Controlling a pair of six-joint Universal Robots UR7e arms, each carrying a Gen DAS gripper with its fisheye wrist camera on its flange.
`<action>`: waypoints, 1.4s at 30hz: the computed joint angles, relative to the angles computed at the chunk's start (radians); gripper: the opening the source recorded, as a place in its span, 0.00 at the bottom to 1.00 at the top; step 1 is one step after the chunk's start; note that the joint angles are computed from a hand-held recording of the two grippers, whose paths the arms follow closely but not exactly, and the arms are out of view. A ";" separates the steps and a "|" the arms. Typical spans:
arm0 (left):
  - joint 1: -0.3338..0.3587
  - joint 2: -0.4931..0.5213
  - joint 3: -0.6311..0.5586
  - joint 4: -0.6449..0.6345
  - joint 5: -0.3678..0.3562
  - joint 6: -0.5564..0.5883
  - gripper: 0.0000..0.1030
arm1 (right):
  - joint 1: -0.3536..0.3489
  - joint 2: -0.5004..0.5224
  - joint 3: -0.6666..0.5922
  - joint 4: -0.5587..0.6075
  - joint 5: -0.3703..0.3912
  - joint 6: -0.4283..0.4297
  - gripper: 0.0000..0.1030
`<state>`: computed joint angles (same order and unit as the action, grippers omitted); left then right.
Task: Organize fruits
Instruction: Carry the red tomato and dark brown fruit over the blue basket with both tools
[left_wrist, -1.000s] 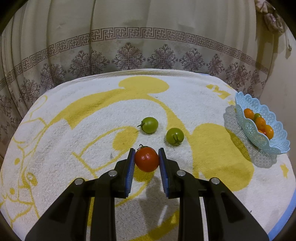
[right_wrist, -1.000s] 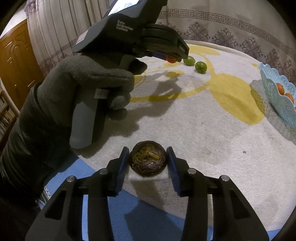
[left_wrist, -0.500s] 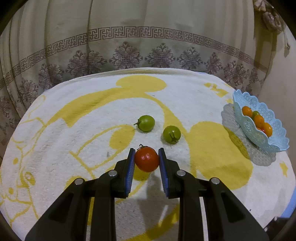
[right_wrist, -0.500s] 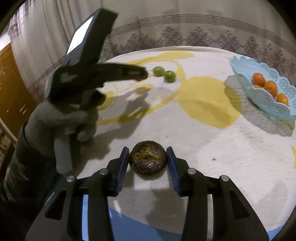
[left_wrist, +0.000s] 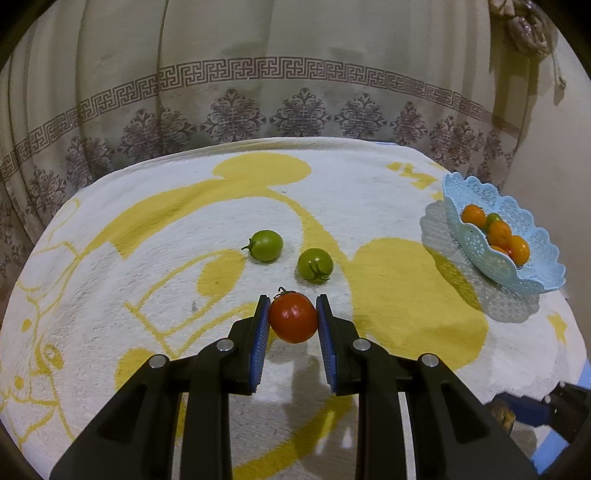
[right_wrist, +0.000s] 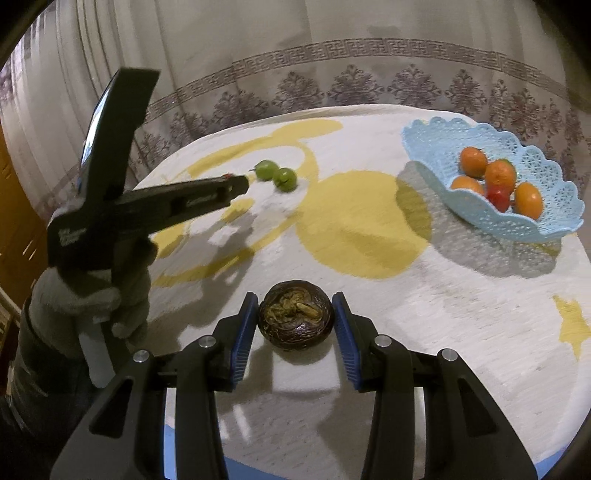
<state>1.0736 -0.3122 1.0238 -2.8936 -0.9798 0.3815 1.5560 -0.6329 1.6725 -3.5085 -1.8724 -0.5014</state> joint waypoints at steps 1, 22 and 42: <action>-0.001 0.000 0.001 0.001 -0.001 -0.001 0.25 | -0.002 -0.001 -0.003 -0.002 0.000 0.002 0.42; -0.032 -0.003 0.037 -0.039 0.004 0.045 0.25 | -0.015 -0.033 -0.026 -0.067 -0.005 0.001 0.42; -0.086 0.035 0.003 -0.046 -0.005 0.082 0.25 | -0.054 -0.102 -0.034 -0.176 0.019 0.045 0.42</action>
<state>0.9873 -0.2777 1.0271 -2.9392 -0.9849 0.4634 1.5020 -0.7350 1.6385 -3.6846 -1.8534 -0.4565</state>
